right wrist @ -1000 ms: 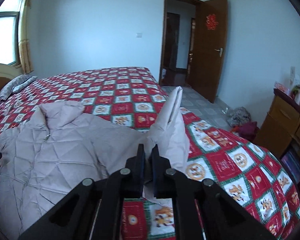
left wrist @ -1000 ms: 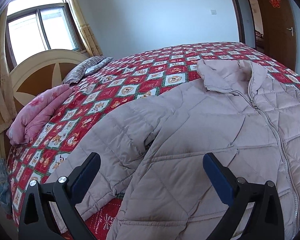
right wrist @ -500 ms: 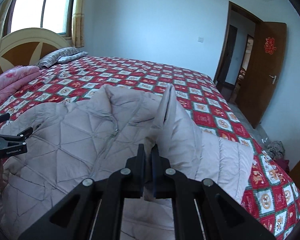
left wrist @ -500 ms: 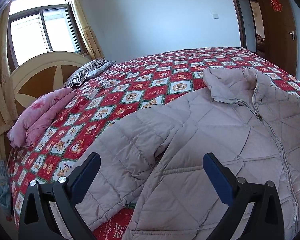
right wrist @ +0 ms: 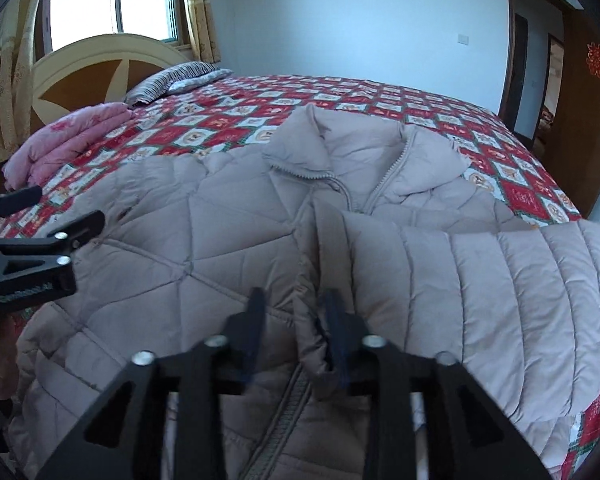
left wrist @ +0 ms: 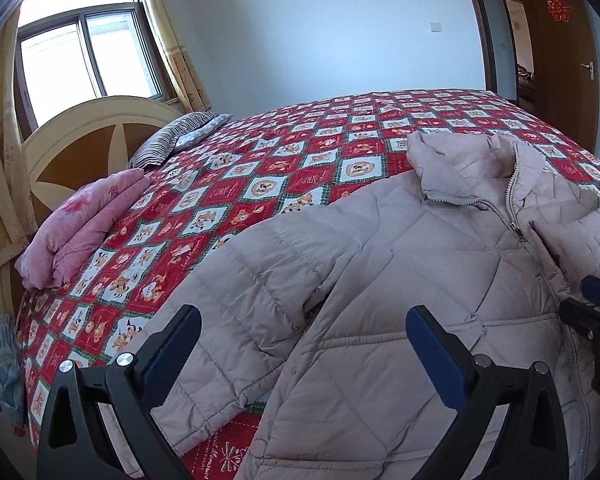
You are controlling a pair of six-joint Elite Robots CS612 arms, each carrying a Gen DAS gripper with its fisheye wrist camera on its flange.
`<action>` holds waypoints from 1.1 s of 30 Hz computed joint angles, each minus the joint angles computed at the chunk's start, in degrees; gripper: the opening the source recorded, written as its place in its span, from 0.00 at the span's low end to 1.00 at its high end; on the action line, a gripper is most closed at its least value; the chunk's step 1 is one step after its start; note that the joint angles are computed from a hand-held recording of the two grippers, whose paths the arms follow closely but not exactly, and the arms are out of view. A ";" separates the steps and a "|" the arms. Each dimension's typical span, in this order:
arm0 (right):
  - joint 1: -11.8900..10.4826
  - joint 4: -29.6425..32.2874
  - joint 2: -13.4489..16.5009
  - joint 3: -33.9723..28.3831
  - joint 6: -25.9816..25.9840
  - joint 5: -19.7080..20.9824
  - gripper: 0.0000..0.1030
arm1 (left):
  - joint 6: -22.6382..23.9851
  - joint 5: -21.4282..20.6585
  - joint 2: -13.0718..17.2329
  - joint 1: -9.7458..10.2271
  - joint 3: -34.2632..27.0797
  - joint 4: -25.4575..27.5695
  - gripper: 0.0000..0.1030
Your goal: Fold large clothes
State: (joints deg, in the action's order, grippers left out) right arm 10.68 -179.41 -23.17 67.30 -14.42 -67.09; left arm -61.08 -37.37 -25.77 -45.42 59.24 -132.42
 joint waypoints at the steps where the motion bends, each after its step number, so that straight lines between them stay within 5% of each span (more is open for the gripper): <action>1: -0.54 -1.99 -0.69 1.39 0.97 1.80 0.71 | 0.38 0.05 0.08 -0.06 -0.32 -0.24 0.99; 6: -3.29 -10.68 -4.37 8.29 2.65 3.23 0.74 | 3.85 -0.57 1.51 -0.36 -3.62 -2.49 0.99; 12: -5.34 -12.45 -3.62 7.77 11.34 -11.43 0.74 | 13.76 -7.28 7.54 -0.69 -14.57 -7.17 0.99; 15: -6.72 -10.89 -3.35 8.23 15.12 -8.94 0.74 | 17.60 -11.62 11.95 -0.61 -22.43 -7.01 0.99; 18: -6.71 -11.16 -3.18 9.09 12.65 -9.80 0.74 | 20.67 -13.75 17.09 -0.62 -31.91 -2.57 0.98; 20: -6.86 -10.98 -3.00 9.35 12.33 -9.57 0.75 | 22.61 -15.37 20.22 -0.55 -37.78 0.13 0.75; 22: -7.38 -10.71 -2.91 9.67 12.60 -8.92 0.75 | 24.41 -17.96 21.69 -0.40 -40.64 1.43 0.03; 29: -8.66 -10.40 -2.52 10.21 14.34 -8.50 0.75 | 26.24 -6.98 14.20 -1.76 -25.45 -8.02 0.03; 33: -8.86 -8.70 -2.12 9.97 14.61 -8.06 0.75 | 25.48 -3.60 11.29 -1.68 -19.48 -7.44 0.03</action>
